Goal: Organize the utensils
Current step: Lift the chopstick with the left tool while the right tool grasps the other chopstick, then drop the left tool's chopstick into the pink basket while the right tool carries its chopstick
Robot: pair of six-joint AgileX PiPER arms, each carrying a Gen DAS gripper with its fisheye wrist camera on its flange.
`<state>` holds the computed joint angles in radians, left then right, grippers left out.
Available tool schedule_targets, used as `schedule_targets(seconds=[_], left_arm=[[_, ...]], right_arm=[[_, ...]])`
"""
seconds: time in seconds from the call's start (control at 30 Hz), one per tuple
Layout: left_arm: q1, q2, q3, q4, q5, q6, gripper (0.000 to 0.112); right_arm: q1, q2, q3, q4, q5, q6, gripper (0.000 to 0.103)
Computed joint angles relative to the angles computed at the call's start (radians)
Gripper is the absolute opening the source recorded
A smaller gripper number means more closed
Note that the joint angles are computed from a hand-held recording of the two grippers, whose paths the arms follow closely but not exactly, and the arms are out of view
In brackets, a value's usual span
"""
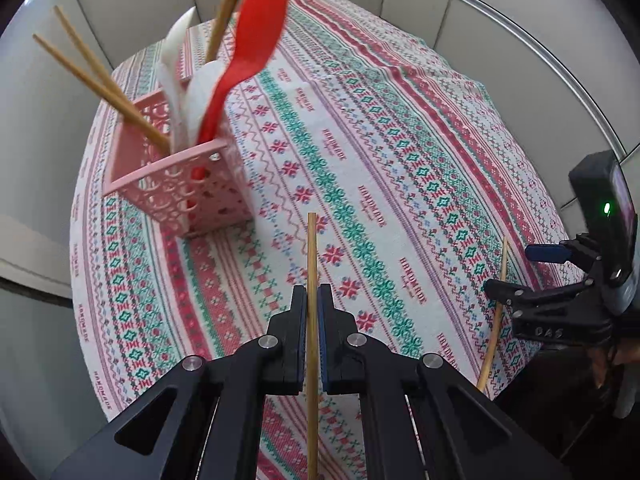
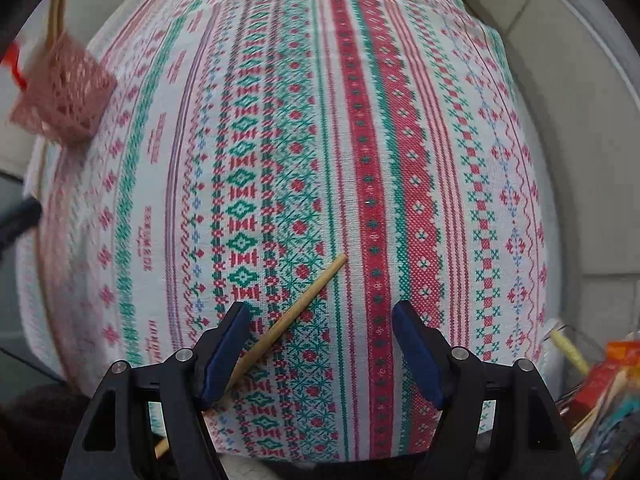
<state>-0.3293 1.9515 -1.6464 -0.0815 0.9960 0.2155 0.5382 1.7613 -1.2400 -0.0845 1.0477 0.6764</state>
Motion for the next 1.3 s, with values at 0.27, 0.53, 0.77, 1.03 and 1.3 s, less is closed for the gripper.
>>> schedule_targets(seconds=[0.27, 0.53, 0.77, 1.03, 1.3], left_arm=[[0.055, -0.054, 0.049, -0.044, -0.021, 0.03, 0.005], [0.068, -0.069, 0.057, -0.064, -0.034, 0.026, 0.005], [0.095, -0.093, 0.06, -0.092, -0.058, 0.007, 0.005], [0.166, -0.15, 0.063, -0.182, -0.096, 0.01, 0.005], [0.252, -0.269, 0.09, -0.305, -0.185, 0.032, 0.005]], right_arm=[[0.089, -0.006, -0.012, -0.011, -0.048, 0.118, 0.031], [-0.005, -0.052, 0.027, 0.028, -0.112, 0.034, 0.007], [-0.045, 0.019, -0.07, 0.065, -0.163, -0.042, 0.005], [-0.105, -0.01, -0.171, 0.15, -0.211, -0.104, 0.005], [-0.001, -0.191, -0.145, -0.022, -0.273, 0.004, 0.005]])
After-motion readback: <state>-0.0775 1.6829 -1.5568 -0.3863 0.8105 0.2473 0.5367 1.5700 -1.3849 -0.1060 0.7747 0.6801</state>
